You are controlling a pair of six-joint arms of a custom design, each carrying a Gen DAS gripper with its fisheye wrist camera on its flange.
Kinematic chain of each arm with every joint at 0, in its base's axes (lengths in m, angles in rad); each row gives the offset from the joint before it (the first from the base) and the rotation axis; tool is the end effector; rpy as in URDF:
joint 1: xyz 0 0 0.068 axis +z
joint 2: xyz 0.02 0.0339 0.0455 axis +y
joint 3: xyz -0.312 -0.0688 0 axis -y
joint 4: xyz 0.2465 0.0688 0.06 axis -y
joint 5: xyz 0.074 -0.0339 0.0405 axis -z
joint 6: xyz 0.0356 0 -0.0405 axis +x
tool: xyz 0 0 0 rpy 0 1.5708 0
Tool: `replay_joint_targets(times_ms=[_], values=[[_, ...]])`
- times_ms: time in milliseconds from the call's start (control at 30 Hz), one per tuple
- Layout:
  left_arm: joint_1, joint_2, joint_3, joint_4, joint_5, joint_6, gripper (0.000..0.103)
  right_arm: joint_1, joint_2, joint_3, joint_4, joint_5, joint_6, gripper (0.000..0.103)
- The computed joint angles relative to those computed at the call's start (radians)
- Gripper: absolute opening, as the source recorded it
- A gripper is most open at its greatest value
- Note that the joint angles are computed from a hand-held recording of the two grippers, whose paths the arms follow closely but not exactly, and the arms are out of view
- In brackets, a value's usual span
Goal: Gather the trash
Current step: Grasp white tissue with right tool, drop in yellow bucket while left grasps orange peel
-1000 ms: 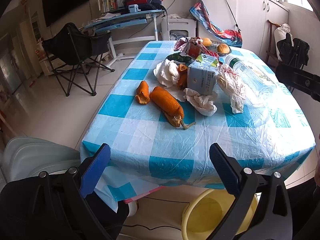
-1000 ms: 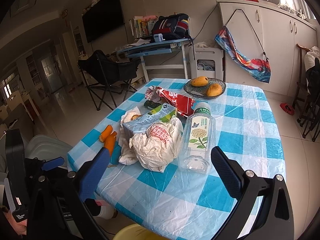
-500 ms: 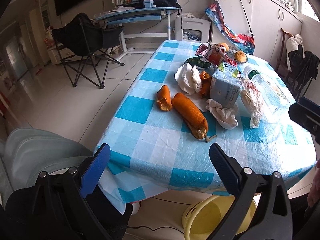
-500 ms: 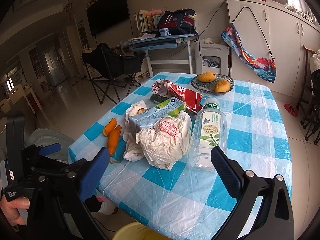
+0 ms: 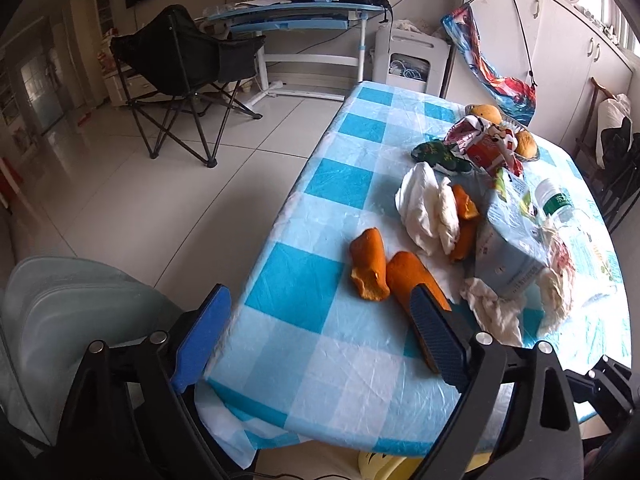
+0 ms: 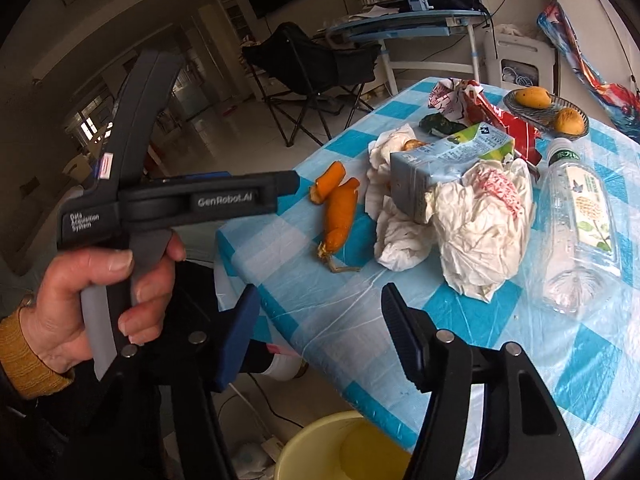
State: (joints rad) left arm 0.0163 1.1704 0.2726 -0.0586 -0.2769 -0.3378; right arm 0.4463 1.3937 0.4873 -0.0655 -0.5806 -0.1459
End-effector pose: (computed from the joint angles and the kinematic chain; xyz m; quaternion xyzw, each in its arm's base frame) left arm 0.1612 0.0124 0.1570 -0.2074 0.9220 0.0819 0.3167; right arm 0.1925 0.1138 0.1778 -0.3479 0.8510 0.3127 0.2385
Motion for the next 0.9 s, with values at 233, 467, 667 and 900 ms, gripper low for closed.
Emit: replay_joint_targets(times_ms=[233, 467, 667, 900], values=[[0.086, 0.225, 0.028, 0.177, 0.082, 0.076, 0.067, 0.031, 0.070, 0.006, 0.157, 0.132, 0.124, 0.060], [0.083, 0.337, 0.025, 0.297, 0.153, 0.095, 0.027, 0.037, 0.153, 0.043, 0.174, 0.223, 0.119, 0.041], [0.161, 0.260, -0.028, 0.336, 0.275, 0.078, 0.014, -0.004, 0.150, 0.056, 0.147, 0.142, 0.097, 0.013], [0.166, -0.144, -0.127, 0.190, 0.345, 0.081, 0.013, -0.097, 0.019, 0.019, 0.077, -0.061, 0.097, 0.010]])
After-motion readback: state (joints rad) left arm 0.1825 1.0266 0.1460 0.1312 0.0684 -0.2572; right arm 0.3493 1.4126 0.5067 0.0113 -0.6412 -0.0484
